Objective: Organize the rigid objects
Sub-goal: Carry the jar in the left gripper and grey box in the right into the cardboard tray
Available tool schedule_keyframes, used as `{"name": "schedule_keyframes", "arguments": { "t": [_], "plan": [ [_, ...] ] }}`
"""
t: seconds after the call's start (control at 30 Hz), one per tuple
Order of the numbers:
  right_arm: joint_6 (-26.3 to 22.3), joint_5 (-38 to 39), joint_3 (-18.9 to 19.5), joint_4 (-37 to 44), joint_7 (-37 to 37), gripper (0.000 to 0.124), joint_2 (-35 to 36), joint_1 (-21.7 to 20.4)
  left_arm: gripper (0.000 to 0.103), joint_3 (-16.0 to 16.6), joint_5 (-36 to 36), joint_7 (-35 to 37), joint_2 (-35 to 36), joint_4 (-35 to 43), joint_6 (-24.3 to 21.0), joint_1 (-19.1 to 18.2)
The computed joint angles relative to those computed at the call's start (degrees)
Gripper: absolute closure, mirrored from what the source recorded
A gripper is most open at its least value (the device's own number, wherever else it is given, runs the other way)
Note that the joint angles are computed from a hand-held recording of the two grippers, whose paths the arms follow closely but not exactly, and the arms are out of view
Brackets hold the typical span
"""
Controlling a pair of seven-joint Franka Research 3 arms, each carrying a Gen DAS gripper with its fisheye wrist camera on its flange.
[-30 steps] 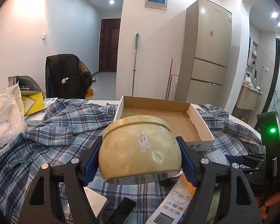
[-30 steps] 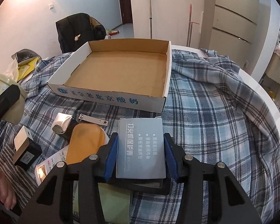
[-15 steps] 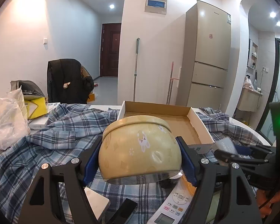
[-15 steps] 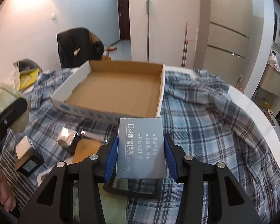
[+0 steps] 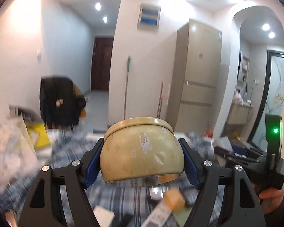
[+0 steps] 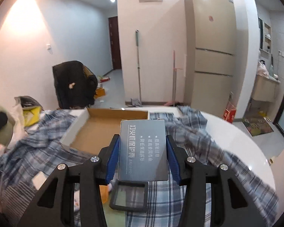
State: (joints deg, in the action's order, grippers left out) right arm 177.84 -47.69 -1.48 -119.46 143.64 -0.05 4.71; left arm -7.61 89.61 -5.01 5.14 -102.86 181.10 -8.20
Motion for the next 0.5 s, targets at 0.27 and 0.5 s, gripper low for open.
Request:
{"name": "schedule_keyframes", "arguments": {
  "t": [0.27,0.5],
  "plan": [
    [-2.7,3.9,0.5,11.2,1.0,0.078,2.5,1.2,0.026,-1.6,-20.1,24.4,4.0,9.4,-4.6,-1.8],
    [-8.2,3.4,-3.1,25.6,8.0,0.078,10.9,5.3,0.026,-12.2,-53.9,56.6,13.5,22.3,-8.8,3.5]
  ]
}}
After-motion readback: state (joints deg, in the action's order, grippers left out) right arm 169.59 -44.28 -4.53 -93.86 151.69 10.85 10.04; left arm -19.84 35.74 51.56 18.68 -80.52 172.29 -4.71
